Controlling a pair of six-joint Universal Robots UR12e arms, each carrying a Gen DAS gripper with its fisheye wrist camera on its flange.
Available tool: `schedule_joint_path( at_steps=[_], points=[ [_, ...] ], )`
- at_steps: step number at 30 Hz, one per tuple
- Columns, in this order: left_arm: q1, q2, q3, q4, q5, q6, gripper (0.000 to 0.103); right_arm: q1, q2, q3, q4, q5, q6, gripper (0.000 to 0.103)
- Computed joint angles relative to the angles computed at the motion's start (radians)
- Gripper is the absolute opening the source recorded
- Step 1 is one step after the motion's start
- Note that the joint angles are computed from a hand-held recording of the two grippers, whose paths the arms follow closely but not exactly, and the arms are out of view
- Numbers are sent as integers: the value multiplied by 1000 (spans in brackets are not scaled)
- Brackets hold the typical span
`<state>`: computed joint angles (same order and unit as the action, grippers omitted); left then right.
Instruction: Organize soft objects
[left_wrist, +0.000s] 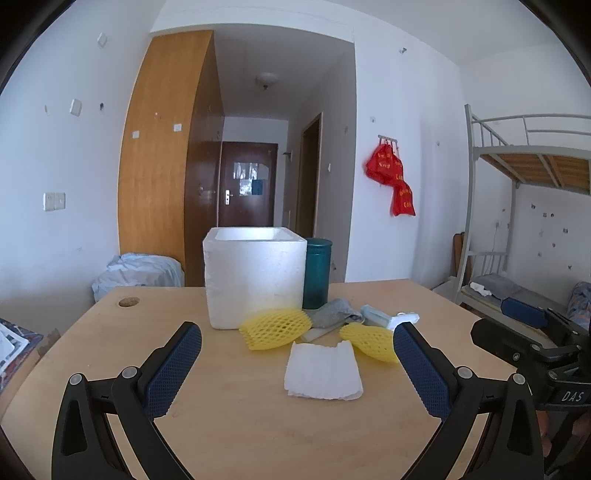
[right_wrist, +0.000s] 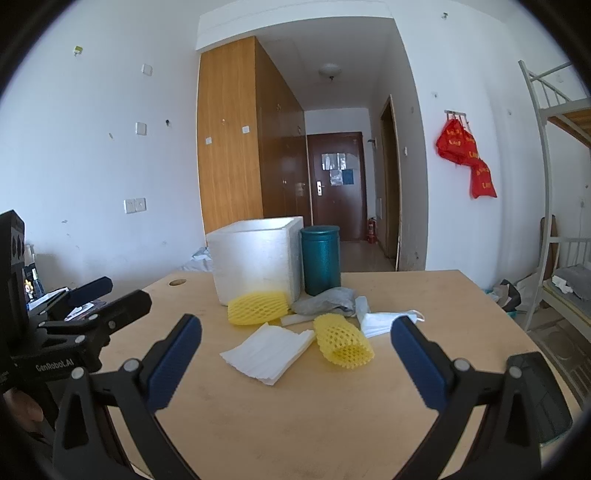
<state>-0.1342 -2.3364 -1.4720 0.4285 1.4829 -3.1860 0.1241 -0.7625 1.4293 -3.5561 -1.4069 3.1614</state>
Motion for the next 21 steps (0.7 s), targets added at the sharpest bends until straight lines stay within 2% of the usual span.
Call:
schedule_joint_path(
  at_steps=[15, 21],
  points=[
    [2, -14, 72, -111, 0, 5, 103, -3, 23, -82, 111, -1, -7, 103],
    [1, -27, 118, -181, 9, 14, 103, -4, 35, -131, 195, -15, -8, 103]
  ],
)
